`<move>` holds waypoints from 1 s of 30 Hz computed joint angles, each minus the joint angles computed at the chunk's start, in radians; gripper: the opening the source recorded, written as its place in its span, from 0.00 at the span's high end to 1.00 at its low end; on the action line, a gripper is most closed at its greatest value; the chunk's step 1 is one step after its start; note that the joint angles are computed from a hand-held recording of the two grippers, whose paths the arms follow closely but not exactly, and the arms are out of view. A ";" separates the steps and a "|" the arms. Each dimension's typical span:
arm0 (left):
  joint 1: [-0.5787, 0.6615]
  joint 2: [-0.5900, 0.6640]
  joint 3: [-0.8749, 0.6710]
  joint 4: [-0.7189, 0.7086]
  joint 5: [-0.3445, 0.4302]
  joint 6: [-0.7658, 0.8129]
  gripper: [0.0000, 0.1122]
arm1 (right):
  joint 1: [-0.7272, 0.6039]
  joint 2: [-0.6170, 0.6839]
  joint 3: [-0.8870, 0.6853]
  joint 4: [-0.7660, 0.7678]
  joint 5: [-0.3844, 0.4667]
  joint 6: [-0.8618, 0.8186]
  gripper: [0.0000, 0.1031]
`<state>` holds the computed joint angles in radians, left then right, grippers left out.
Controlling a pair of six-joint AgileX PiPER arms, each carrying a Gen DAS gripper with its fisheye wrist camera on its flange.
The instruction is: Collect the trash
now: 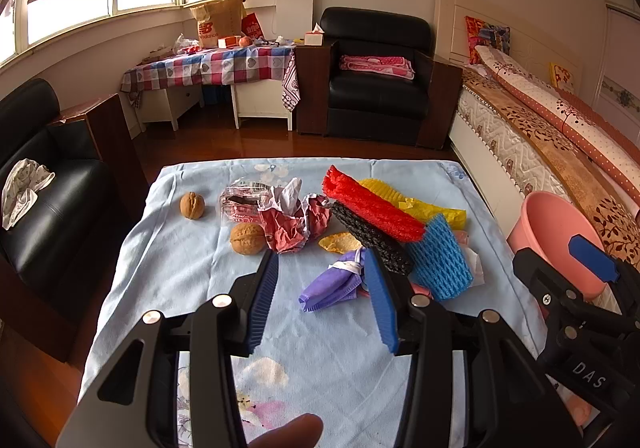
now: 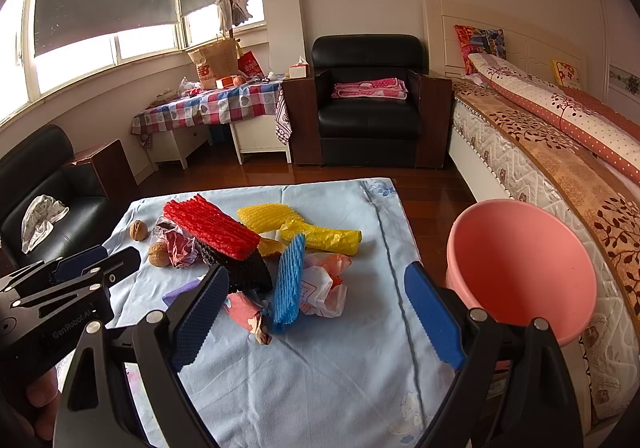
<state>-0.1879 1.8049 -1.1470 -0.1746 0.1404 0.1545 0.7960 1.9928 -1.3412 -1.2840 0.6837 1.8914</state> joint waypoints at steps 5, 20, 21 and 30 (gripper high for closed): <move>0.001 0.000 -0.003 -0.001 0.004 0.002 0.60 | -0.001 0.001 0.001 0.000 0.001 0.000 0.14; -0.002 -0.003 -0.003 0.022 0.008 -0.017 0.60 | 0.008 -0.032 0.025 0.000 0.035 -0.003 0.13; -0.001 -0.003 -0.003 0.019 0.010 -0.014 0.60 | 0.011 -0.029 0.017 0.007 0.040 -0.010 0.13; -0.002 -0.004 0.003 -0.003 0.010 0.012 0.60 | 0.014 -0.027 0.010 0.025 0.047 -0.024 0.13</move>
